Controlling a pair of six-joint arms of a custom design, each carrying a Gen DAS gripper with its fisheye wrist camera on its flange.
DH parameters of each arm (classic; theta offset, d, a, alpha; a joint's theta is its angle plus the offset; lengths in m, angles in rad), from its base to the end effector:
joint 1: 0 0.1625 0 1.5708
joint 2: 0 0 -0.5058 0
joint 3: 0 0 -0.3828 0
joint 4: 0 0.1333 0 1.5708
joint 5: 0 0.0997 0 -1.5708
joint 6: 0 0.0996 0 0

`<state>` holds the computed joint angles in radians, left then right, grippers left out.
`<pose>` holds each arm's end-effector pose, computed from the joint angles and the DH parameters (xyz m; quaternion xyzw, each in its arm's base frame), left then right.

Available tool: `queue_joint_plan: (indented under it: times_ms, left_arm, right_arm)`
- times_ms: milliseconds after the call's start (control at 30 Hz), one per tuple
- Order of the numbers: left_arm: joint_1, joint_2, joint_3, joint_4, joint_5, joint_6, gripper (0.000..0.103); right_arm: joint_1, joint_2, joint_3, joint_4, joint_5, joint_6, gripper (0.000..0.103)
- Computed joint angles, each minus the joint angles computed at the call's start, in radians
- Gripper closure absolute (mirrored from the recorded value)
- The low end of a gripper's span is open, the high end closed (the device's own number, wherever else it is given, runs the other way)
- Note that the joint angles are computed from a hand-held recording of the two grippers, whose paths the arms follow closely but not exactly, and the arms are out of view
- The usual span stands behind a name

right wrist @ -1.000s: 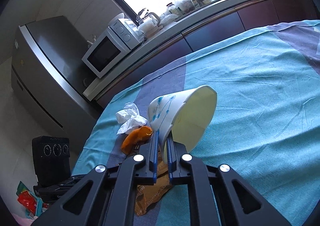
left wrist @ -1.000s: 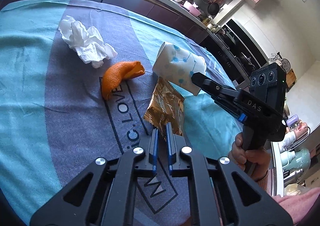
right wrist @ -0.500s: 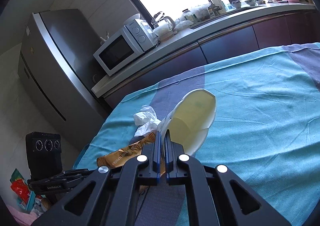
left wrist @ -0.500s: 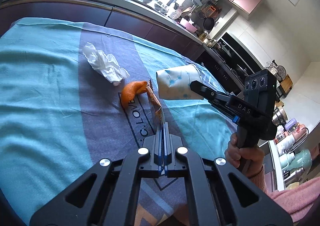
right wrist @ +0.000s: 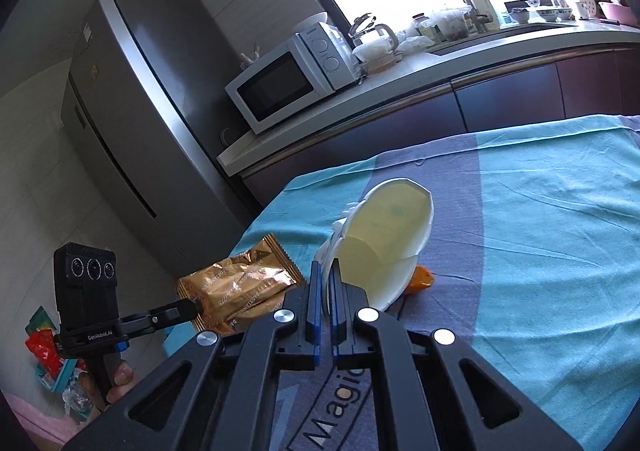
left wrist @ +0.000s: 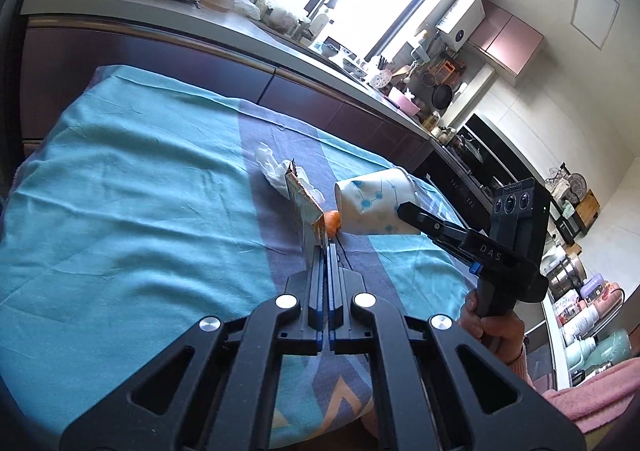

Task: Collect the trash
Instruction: 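Grasp the gold wrapper with left tool while right tool grasps the white paper cup, then carry gold wrapper and paper cup to the teal bin and open both tools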

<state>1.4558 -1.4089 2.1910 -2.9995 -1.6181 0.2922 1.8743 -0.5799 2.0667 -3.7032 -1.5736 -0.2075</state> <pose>0.0712 -0.5041 0.3726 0.1990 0.9268 -0.3183 0.0058 0.3047 -0.5278 0.0386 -0.2392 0.9177 -0.3169 0.0139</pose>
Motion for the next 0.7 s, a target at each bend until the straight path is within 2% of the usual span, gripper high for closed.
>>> queue_joint_plan:
  times_ms: [700]
  left_arm:
    - [0.091, -0.157, 0.018, -0.027, 0.023, -0.039, 0.101]
  right_arm:
    - [0.094, 0.086, -0.171, 0.245, 0.073, -0.066, 0.100]
